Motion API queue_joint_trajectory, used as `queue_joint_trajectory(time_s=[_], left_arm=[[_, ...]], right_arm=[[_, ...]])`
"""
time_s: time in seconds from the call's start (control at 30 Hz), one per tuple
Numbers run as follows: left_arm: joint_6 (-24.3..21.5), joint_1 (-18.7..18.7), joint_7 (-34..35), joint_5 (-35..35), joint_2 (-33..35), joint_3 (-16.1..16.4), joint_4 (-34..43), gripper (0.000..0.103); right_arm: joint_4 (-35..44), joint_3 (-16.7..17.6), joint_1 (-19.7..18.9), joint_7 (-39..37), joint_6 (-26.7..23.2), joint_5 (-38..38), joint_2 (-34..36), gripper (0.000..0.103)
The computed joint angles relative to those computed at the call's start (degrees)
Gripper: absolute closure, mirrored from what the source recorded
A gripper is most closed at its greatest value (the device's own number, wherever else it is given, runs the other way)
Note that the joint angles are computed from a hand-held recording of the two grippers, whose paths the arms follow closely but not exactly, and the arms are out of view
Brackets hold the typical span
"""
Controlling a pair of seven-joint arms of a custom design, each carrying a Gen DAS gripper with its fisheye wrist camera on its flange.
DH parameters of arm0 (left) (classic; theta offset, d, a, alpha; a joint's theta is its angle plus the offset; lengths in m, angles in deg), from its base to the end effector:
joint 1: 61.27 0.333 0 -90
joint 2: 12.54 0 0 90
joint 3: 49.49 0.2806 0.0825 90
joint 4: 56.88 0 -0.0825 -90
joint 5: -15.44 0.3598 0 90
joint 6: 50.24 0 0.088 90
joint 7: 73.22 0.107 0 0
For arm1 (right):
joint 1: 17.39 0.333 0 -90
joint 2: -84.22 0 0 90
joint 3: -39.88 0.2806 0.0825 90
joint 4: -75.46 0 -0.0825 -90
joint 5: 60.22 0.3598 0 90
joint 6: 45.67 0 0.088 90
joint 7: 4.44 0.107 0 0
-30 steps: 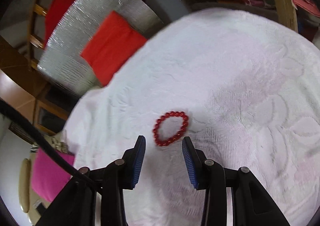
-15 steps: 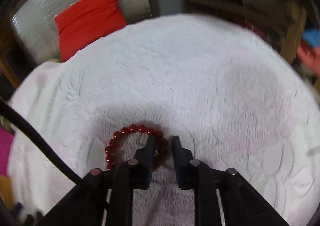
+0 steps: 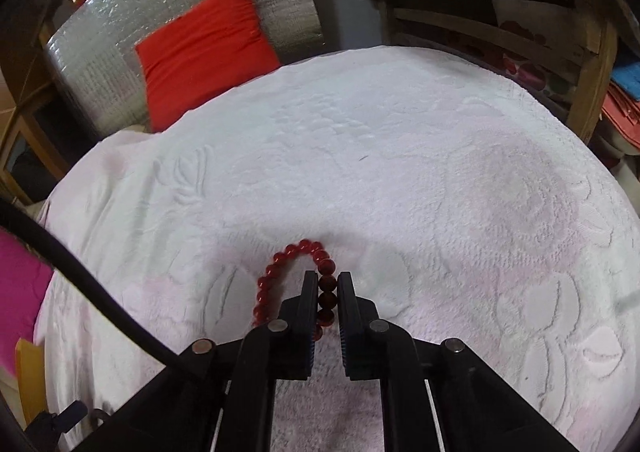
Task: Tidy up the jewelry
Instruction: 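Grasp the black hair tie with the left tool while the right tool grasps the red bead bracelet, then carry the hair tie and red bracelet toward the orange box with both tools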
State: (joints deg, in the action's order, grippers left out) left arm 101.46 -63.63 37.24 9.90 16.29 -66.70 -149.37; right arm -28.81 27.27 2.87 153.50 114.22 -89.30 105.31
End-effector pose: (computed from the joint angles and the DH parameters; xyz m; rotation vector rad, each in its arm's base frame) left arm 0.6581 -0.1971 0.3868 -1.3643 2.4380 -0.7540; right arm 0.6375 0.1216 0.3846 -1.2037 2.2465 -0.6005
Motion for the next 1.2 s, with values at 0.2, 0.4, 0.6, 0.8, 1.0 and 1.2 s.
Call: queue_joint_trajectory(time_s=[0.2, 0.4, 0.6, 0.8, 1.0, 1.2], left_arm=[[0.2, 1.9, 3.0, -3.4, 0.2, -2.5, -0.3, 0.048], [0.3, 3.6, 8.4, -8.4, -1.0, -4.6, -1.6, 0.086], [-1.4, 4.4, 9.9, -12.8, -0.1, -4.4, 0.7, 0.093], [0.5, 5.5, 10.1, -15.4, -1.3, -3.4, -0.2, 0.093], [5.8, 5.1, 5.7, -12.5, -3.4, -0.8, -2.8, 0.093], [10.8, 3.3, -3.3, -4.7, -5.6, 3.1, -4.9, 0.093]], right_arm=[[-4.5, 0.1, -2.0, -0.8, 9.6, 6.2, -1.1, 0.092], [-6.3, 0.7, -2.6, -6.7, 13.6, 14.8, -1.3, 0.092], [-8.1, 0.0, -1.0, -11.3, 19.8, 19.8, -2.2, 0.092], [-7.3, 0.7, 0.6, -16.4, 22.2, 23.6, -2.2, 0.092], [-4.1, 3.9, 1.0, -22.2, 23.1, 27.6, -0.6, 0.092], [-0.4, 4.7, 3.5, -26.7, 24.0, 30.9, 2.0, 0.092]])
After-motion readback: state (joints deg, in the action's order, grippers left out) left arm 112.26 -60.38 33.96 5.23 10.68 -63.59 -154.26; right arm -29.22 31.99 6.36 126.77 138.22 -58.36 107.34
